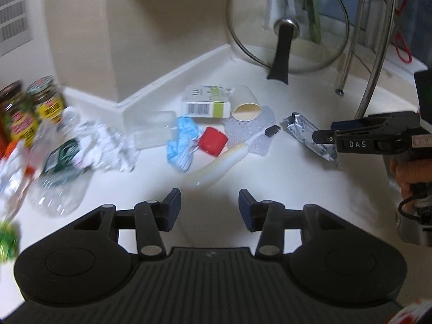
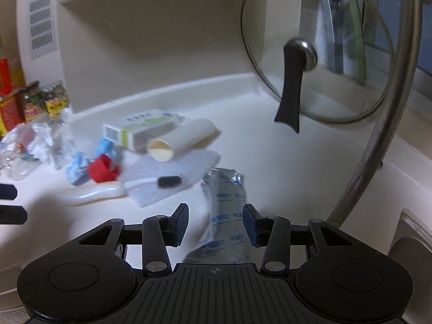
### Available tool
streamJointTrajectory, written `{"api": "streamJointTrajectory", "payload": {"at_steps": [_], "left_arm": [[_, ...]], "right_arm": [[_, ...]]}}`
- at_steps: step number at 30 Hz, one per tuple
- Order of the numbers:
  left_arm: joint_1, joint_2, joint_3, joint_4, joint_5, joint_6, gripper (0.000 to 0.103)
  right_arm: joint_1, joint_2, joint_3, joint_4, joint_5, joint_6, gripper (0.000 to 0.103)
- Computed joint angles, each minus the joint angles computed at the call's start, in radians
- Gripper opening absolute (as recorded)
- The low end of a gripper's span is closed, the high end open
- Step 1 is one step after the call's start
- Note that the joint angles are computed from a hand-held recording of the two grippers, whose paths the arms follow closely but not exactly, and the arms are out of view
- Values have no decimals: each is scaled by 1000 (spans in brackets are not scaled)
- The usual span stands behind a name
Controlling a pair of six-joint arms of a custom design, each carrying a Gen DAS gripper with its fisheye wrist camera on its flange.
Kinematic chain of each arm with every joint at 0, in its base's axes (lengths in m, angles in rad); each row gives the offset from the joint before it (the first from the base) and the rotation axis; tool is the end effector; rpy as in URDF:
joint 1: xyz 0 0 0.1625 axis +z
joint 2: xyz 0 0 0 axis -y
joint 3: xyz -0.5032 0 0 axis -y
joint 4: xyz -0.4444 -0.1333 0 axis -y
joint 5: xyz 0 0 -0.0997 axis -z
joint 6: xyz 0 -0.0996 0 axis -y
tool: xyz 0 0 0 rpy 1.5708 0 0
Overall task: Collect trash
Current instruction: 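Grasp the silver foil packet with the right tool while the left tool grasps the white toothbrush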
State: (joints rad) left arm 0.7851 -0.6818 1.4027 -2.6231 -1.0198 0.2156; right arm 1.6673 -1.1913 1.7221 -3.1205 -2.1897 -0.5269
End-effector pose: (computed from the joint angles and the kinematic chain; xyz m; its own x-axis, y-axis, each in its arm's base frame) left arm -0.4676 -0.7295 0.1385 -0.5629 0.6141 -0.5532 0.8080 0.5498 -0.2119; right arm 0.1417 -0.6805 0.4473 -0.7165 0.0948 0.6911 -0.4753 0.6589 -0.5831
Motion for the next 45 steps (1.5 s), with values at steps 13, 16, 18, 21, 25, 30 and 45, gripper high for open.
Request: {"api": "streamJointTrajectory", "payload": {"at_steps": [13, 16, 18, 21, 25, 30, 45], "left_arm": [[30, 169, -254, 184, -19, 203, 42], [35, 192, -299, 257, -10, 207, 38], [37, 198, -313, 279, -5, 202, 29], [37, 196, -311, 288, -7, 190, 28], [24, 170, -277, 317, 0, 138, 25], [4, 116, -197, 332, -31, 47, 25], [1, 170, -217, 199, -47, 81, 26]], "right_arm": [[-55, -30, -8, 94, 76, 50, 45], [-57, -31, -10, 102, 81, 47, 45], [-59, -32, -12, 109, 88, 53, 45], [-60, -32, -12, 111, 89, 60, 35], [-57, -36, -1, 102, 81, 63, 30], [-51, -58, 29, 104, 85, 89, 26], [-40, -103, 93, 104, 96, 148, 26]]}}
